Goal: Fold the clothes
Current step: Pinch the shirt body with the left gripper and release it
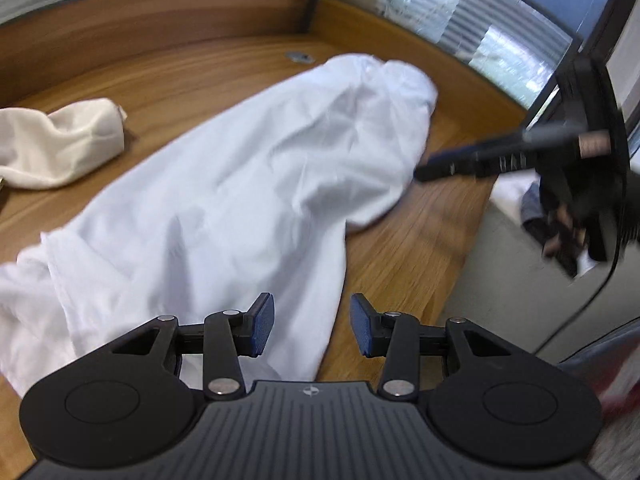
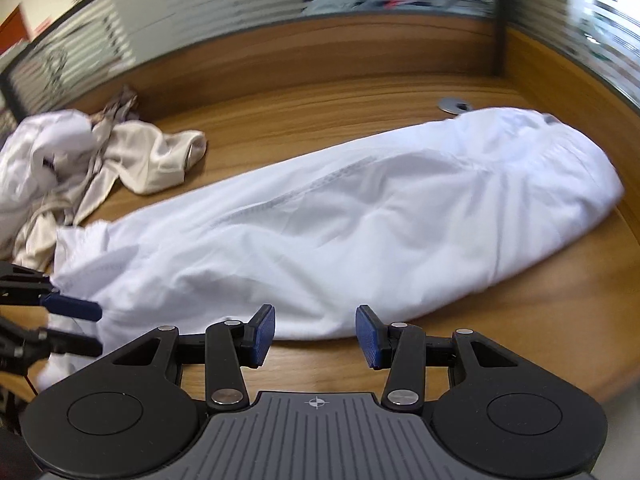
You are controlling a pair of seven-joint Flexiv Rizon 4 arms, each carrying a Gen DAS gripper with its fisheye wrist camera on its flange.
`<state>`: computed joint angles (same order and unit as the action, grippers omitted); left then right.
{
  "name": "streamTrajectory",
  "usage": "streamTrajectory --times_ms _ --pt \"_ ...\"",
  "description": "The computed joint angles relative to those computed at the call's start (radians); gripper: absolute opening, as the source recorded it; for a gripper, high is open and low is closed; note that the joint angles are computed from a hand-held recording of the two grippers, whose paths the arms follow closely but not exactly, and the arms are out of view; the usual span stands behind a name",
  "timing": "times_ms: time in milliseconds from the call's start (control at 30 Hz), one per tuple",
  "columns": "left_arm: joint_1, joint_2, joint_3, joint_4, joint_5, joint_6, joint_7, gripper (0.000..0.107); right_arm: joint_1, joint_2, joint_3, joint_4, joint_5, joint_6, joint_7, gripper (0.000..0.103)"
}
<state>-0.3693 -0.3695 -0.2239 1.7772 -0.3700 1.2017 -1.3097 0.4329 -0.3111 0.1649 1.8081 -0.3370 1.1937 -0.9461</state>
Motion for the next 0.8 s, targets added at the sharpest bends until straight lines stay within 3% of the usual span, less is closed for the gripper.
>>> streamTrajectory --times_ms 167,367,433,467,800 --pt "-0.084 -0.019 0.102 -0.05 0.186 -0.063 -0.17 0.047 -0.073 -0.046 0.066 -0.064 0.132 -0.014 -0.2 0.048" --pt "-0.127 -0.03 0.139 -0.116 0.364 -0.153 -0.232 0.045 -0.099 -0.086 0.082 -0.124 0.228 -0.033 -0.349 0.047" --pt "-0.135 -0.034 0.148 -0.142 0.405 -0.187 -0.257 0.008 -0.099 -0.099 0.077 -0.138 0.242 -0.027 -0.371 0.047" --pt "-0.126 -0.032 0.142 -0.149 0.396 -0.204 -0.265 0.001 -0.099 -0.105 0.075 -0.144 0.246 -0.022 -0.38 0.047" --pt "-0.072 0.022 0.116 -0.108 0.325 -0.274 -0.357 0.002 -0.112 -0.18 0.068 -0.159 0.252 0.058 -0.479 0.047"
